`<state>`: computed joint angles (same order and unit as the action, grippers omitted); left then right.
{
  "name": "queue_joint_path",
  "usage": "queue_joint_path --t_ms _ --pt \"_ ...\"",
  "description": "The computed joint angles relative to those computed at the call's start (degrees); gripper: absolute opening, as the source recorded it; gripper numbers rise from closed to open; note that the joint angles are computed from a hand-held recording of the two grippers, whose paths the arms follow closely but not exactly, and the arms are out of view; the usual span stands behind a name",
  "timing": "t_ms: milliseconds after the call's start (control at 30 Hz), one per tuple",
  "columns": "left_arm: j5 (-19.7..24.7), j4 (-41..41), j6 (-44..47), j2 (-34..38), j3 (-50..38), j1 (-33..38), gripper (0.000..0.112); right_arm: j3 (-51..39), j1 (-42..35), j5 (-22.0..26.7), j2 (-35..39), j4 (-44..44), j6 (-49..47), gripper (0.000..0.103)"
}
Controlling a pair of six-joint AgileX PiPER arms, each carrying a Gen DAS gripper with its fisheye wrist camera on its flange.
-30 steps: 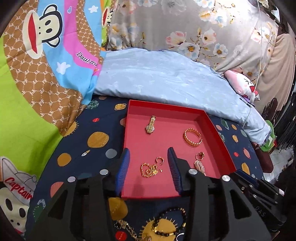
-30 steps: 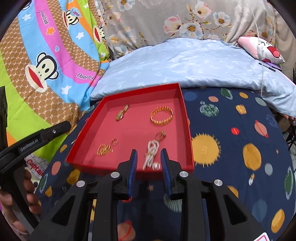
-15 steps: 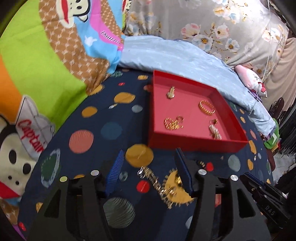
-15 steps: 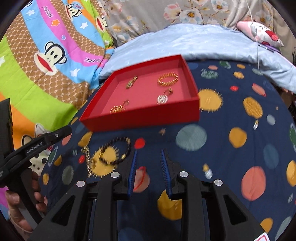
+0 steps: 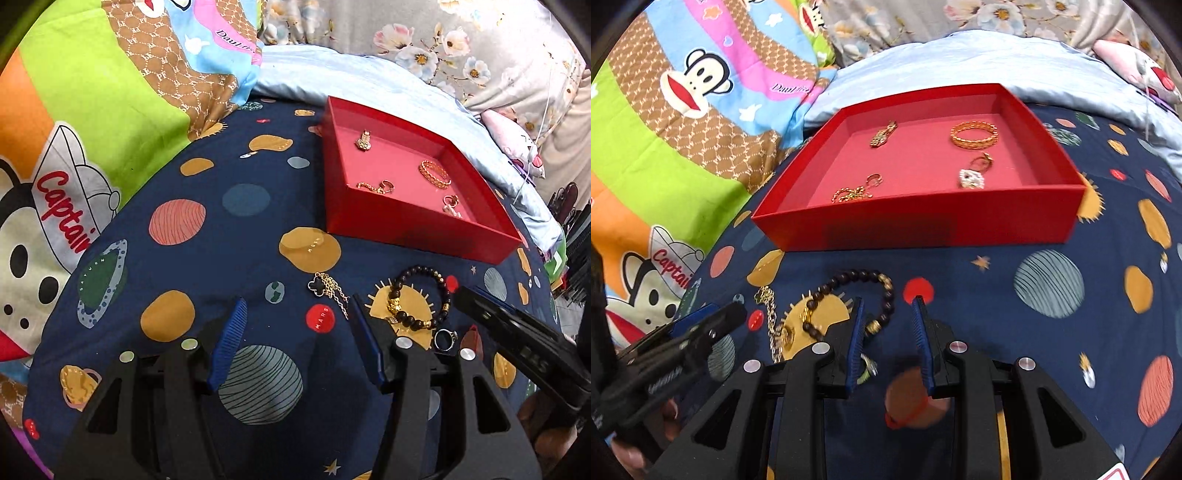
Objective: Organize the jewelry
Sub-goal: 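Move the right tool to the black bead bracelet while the left tool approaches the black clover necklace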
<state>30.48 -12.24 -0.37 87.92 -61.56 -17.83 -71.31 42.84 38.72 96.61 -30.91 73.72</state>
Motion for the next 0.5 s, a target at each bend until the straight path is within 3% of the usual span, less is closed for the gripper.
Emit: queue_joint_path --t_ms 133,267,500 --pt "-0.01 -0.92 0.98 0.65 -0.39 -0.03 0.055 -2.08 -1.04 -0.36 2.5 2.16 -3.11 0.024" --pt "-0.21 -0.66 0.9 1.43 -0.7 -0.57 0.055 -3.68 -0.29 2.34 4.0 0.13 -2.86 0.008" --pt "-1.54 3.29 -3.03 4.2 -2.71 -2.89 0.055 -0.08 1.36 4.91 0.75 -3.91 2.37 0.007"
